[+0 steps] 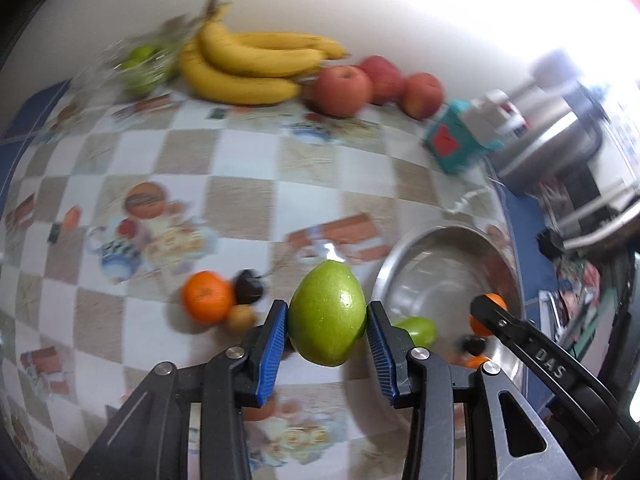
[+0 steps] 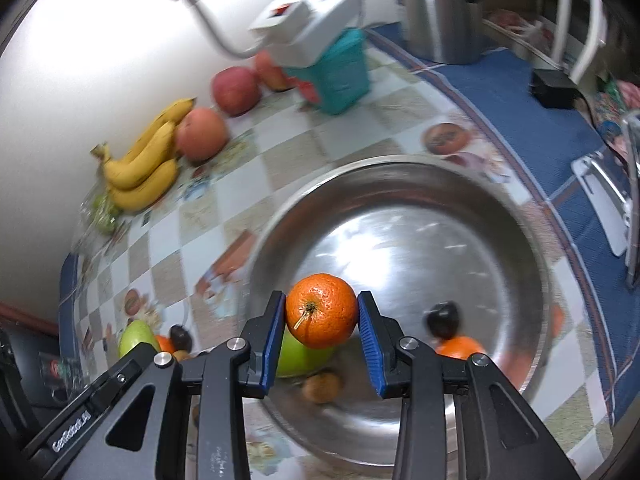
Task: Organize fruits
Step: 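Carry the green apple and mandarin over the steel bowl and lower them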
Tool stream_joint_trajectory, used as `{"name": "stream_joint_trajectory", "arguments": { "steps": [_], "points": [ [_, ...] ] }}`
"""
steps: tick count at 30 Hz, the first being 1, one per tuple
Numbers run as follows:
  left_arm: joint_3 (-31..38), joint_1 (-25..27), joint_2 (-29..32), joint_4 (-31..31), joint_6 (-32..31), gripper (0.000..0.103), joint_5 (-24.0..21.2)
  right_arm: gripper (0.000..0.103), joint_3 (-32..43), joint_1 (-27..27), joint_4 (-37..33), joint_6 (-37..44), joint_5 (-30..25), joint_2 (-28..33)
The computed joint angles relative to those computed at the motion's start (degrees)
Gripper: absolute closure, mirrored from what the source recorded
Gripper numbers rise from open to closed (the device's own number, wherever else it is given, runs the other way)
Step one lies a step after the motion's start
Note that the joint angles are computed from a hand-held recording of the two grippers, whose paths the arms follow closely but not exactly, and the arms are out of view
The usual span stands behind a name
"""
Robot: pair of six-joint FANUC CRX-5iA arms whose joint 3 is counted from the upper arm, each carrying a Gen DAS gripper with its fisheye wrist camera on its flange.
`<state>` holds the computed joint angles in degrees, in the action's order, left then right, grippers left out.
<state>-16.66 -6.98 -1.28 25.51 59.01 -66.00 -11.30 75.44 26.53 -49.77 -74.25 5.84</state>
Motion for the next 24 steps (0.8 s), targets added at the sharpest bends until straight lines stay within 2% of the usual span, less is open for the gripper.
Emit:
{"name": "stream_joint_trajectory", "arguments": {
  "steps": [7, 13, 19, 24],
  "points": [
    [0.31, -6.01, 0.12, 0.17, -2.94, 0.060, 1.30, 0.065, -5.11, 2.76, 0.48, -8.21, -2.26, -4.67],
    [-0.41, -9.45, 0.98, 0.77, -4.93, 0.060, 4.48, 0.065, -7.27, 3.92, 0.76, -11.83, -4.35, -6.13],
    [-2.21, -10.88, 2.08, 1.84, -7.36, 0.060, 7.77, 0.065, -8.79, 2.86, 0.33, -11.94, -2.54, -5.79],
    [-3.28, -11.44, 3.05, 3.13, -8.65, 0.060, 8.55, 0.065, -8.79, 2.20, -0.74, -11.24, -1.98, -4.95]
  ]
}}
